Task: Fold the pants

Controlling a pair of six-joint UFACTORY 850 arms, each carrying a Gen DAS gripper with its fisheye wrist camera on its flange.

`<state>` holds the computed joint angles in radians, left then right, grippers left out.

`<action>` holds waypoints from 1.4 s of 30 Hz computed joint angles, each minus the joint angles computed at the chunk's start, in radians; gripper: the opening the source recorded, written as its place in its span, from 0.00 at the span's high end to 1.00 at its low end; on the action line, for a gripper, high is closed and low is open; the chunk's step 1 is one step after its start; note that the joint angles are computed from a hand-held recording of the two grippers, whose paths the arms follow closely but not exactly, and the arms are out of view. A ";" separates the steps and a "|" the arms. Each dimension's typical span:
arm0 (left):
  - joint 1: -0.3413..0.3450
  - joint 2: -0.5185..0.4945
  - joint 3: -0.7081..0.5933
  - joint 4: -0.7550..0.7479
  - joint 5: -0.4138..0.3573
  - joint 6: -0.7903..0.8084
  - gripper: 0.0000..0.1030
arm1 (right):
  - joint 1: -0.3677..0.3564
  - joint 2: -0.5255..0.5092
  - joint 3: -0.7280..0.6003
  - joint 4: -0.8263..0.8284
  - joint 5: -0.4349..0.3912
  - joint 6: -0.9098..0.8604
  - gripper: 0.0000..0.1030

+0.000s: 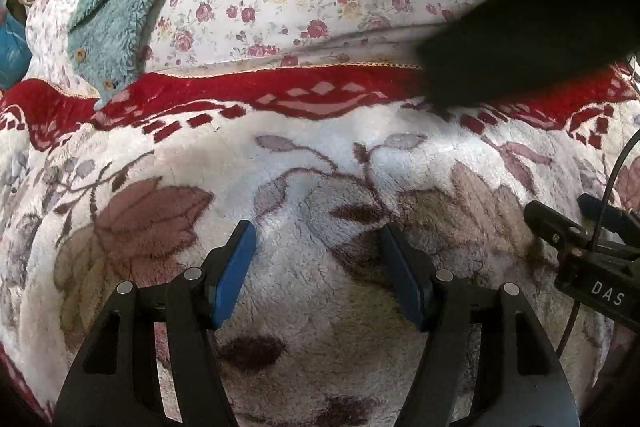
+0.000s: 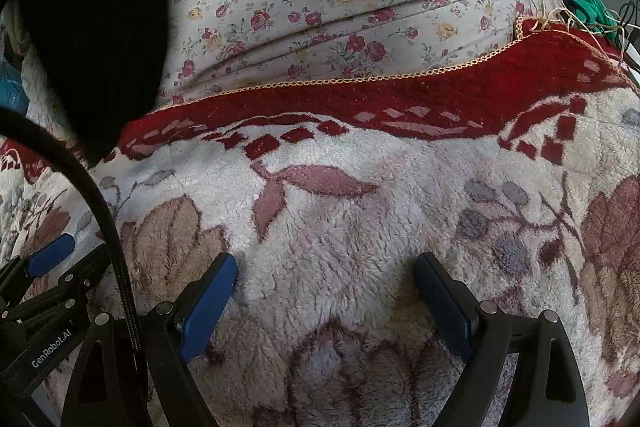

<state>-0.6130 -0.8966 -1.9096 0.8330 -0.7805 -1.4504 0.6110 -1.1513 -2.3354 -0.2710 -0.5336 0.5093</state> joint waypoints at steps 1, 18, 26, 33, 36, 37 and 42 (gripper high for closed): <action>0.000 -0.002 -0.003 -0.001 -0.001 0.001 0.37 | 0.000 0.000 0.000 0.000 0.000 0.000 0.14; 0.001 0.024 0.036 0.008 0.023 -0.022 0.36 | -0.002 0.004 0.006 0.006 0.000 -0.006 0.13; 0.002 0.019 0.028 0.002 0.015 -0.011 0.36 | -0.001 0.002 0.004 0.005 -0.001 -0.004 0.13; 0.011 0.043 0.035 -0.098 0.021 0.116 0.36 | 0.003 -0.019 -0.033 -0.011 -0.036 -0.003 0.13; 0.003 0.096 0.102 -0.108 0.057 0.086 0.36 | -0.006 -0.034 -0.073 0.075 -0.073 -0.088 0.13; 0.000 0.118 0.129 -0.092 0.068 0.063 0.36 | -0.014 -0.007 -0.031 0.140 -0.046 -0.143 0.13; -0.015 0.207 0.231 -0.001 0.066 -0.060 0.36 | -0.042 0.154 0.232 0.525 0.121 -0.408 0.19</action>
